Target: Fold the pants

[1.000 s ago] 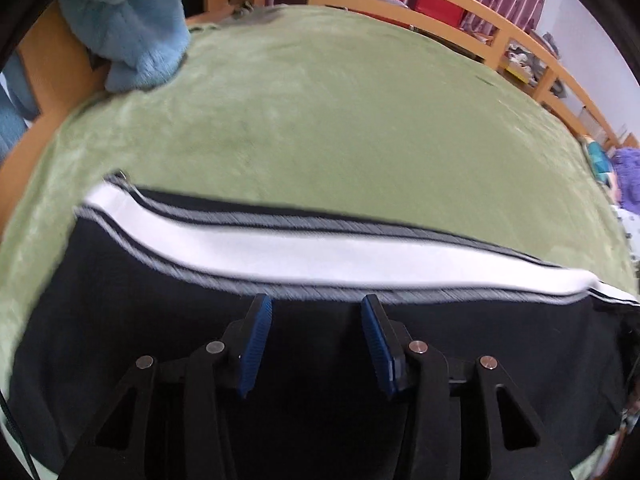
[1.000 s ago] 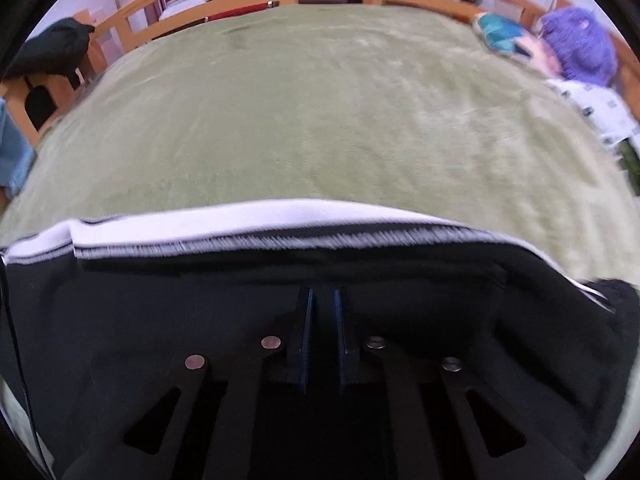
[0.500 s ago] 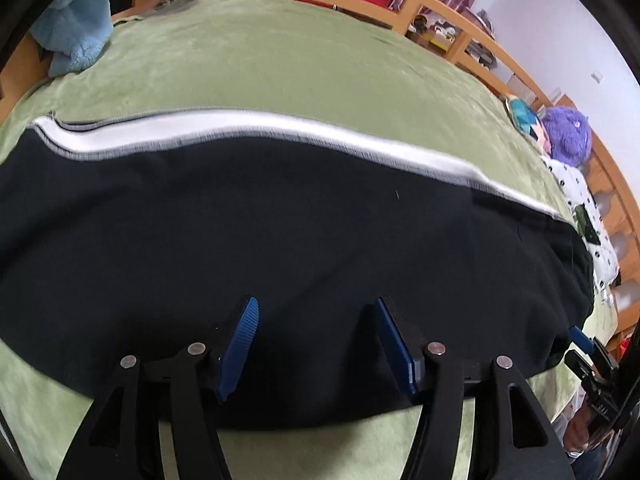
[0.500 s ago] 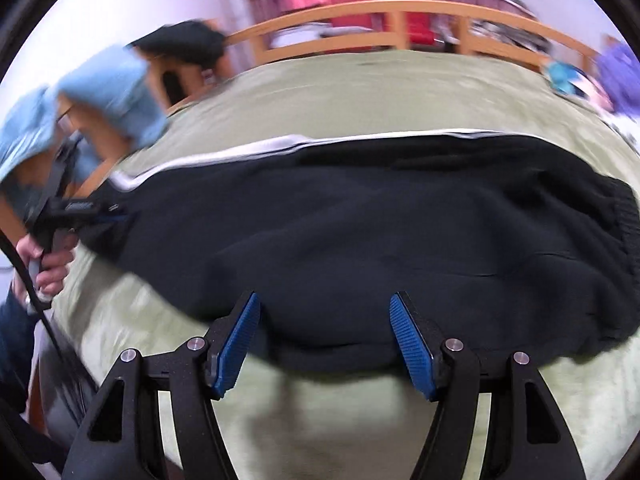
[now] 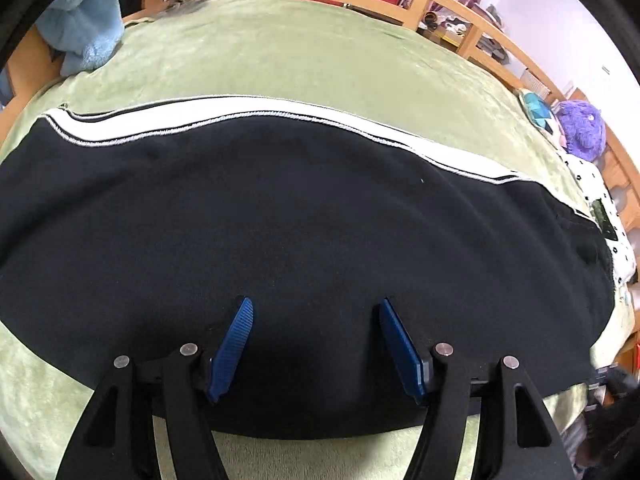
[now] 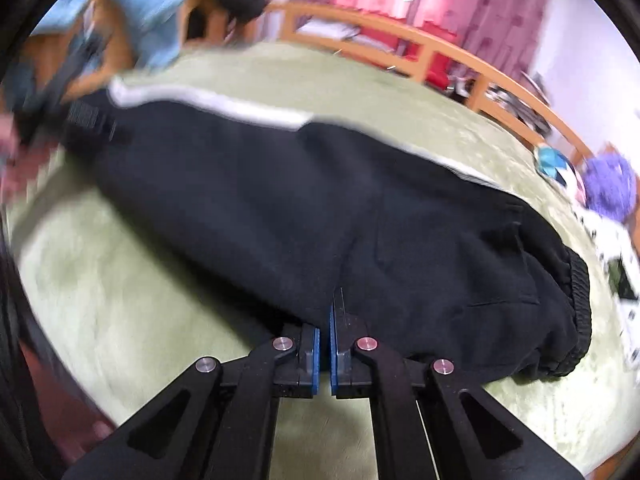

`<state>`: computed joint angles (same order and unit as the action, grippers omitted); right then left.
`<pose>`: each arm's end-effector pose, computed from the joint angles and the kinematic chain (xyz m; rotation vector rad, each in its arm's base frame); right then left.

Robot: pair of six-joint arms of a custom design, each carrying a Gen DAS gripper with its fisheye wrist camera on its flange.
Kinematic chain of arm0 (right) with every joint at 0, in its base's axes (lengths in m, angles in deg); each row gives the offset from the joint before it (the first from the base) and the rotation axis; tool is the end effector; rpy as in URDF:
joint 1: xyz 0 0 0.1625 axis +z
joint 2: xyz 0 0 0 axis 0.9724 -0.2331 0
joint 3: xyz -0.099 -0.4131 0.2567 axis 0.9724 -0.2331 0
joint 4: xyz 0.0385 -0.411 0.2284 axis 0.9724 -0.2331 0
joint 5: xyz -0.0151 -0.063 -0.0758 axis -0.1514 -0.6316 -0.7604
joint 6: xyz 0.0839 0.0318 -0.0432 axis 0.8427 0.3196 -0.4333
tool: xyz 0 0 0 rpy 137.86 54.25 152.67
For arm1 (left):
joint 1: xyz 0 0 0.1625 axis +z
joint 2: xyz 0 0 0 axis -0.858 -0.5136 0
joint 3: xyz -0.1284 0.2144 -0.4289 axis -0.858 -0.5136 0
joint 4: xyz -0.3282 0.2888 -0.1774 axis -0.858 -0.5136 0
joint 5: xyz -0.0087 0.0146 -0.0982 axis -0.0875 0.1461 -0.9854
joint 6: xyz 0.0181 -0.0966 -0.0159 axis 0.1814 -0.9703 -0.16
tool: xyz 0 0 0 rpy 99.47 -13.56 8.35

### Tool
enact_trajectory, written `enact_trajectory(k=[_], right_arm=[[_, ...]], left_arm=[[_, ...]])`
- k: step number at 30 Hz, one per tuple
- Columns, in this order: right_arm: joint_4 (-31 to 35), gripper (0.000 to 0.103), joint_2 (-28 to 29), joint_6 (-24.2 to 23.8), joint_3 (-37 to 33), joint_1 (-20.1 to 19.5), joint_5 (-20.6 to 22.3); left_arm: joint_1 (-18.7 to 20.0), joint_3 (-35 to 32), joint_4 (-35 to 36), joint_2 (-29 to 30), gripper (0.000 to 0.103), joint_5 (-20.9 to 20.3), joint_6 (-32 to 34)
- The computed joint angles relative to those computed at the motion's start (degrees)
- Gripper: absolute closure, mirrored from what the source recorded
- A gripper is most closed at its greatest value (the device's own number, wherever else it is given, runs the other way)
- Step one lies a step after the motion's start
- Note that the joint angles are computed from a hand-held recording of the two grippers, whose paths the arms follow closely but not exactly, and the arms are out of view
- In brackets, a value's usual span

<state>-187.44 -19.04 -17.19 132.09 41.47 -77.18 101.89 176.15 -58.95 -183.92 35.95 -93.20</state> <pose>0.3107 -0.4035 0.0578 1.4643 -2.0762 0.4310 -0.0308 -0.3226 0.3765 -0.4358 2.2764 -0.9522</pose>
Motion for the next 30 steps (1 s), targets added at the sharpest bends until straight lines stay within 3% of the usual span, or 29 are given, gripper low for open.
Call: enact_trajectory(k=[3,5,8,9,12,14,15,17,19,21,25,28,30], right_arm=[[-1.11,0.096,3.56,-1.86,-0.73,0.07,-3.40],[1.75,0.091,1.46,-1.91,-0.82,-0.24,-1.75],[10.73,0.045,-5.59,4.61,-1.03,-2.32,6.57],[9.77,0.043,-7.17,6.75,-0.87,-3.63,10.11],[10.60,0.043,-7.23,9.13,-2.29,-5.37,12.96],[8.84,0.045,-5.10,9.67,-3.14,-5.78,11.88],[11.55,0.051,-4.40,9.68,-3.49,-6.41,11.64],[17.50,0.056,-4.93,8.19,-3.30,-6.86,11.89],[15.33,0.057,-5.58,4.15,-0.79,-6.91,10.34],[18.46,0.057,-8.31,3.46,-0.19,-7.31,11.64],[16.98,0.056,-11.12,4.58,-1.07,-7.71,17.26],[12.42,0.056,-8.25,6.97,-3.10,-7.87,20.08],[13.90,0.056,-5.23,9.28,-5.56,-7.34,20.38]], left_arm=[[-1.95,1.39,-7.69,-1.88,0.039,-2.06,6.04],[-2.68,2.27,-13.23,-1.67,0.039,-3.73,9.75],[-2.81,3.44,-21.09,0.88,0.039,-5.19,15.58],[-2.27,3.78,-23.88,2.08,0.039,-5.72,17.69],[0.21,3.75,-25.02,6.78,0.039,-5.80,18.41],[1.72,3.21,-22.69,7.91,0.040,-6.41,18.10],[1.69,3.12,-22.05,7.92,0.040,-6.55,17.83],[1.48,2.56,-19.48,6.87,0.040,-7.32,16.66],[1.67,1.16,-16.05,6.74,0.040,-8.94,15.12],[1.40,0.37,-14.19,6.23,0.040,-9.42,14.02],[-1.43,-0.10,-14.68,6.91,0.040,-4.87,15.27],[-0.66,-0.36,-17.71,8.57,0.040,-3.35,16.96],[-0.01,-1.01,-16.43,8.85,0.040,-2.51,15.90]])
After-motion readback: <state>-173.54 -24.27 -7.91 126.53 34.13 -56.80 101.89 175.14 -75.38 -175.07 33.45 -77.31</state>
